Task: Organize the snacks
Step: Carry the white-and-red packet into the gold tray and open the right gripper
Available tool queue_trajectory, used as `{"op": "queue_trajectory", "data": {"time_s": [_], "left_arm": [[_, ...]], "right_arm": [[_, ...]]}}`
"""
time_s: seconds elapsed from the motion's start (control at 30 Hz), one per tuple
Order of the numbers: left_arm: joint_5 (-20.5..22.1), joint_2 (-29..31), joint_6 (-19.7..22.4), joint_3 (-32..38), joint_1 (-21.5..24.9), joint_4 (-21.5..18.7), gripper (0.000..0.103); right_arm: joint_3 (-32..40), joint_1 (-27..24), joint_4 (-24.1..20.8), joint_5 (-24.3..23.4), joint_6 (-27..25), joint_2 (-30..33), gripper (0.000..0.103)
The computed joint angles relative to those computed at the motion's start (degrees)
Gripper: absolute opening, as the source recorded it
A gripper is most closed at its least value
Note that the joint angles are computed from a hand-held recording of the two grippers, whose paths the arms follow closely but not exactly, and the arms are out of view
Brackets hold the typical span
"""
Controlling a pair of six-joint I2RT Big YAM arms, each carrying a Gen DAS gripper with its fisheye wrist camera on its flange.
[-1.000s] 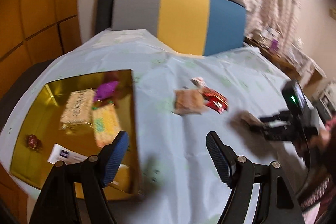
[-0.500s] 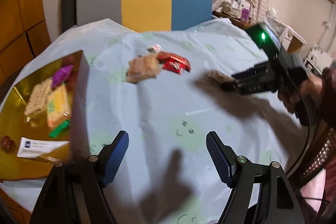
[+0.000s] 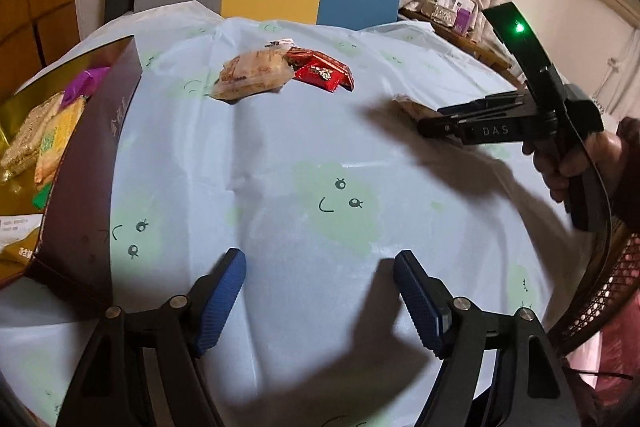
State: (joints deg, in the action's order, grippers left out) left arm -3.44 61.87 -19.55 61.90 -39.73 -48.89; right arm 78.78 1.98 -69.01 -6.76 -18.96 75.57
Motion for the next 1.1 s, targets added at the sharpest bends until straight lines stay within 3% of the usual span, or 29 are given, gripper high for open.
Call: {"op": "queue_trajectory", "data": {"time_s": [0.27, 0.43, 0.57, 0.83, 1.1], "left_arm": [[0.10, -1.26, 0.90, -2.02, -0.19, 3.30, 0.079], [0.16, -1.35, 1.57, -2.50, 0.02, 4.31, 0.080], [0.12, -1.51, 1.71, -2.79, -0.05, 4.85, 0.080], [0.05, -1.93, 2.21, -3.49, -0.11, 6.03, 0.080], [0.32, -2.01, 2.70, -3.78, 0.15, 6.74, 0.080]], "right_arm": [[0.51, 1.15, -0.69, 2.59, 3.26, 0.20, 0.042], [3.79, 1.92, -4.69, 4.02, 9.11, 2.36, 0.039], [6.33, 2.24, -7.91, 0.00, 12.38, 3.44, 0.038], [13.87, 8.42, -12.88, -7.73, 6.83, 5.27, 0.038], [24.89, 18.90, -19.22, -12.52, -2.38, 10.05, 0.038]]}}
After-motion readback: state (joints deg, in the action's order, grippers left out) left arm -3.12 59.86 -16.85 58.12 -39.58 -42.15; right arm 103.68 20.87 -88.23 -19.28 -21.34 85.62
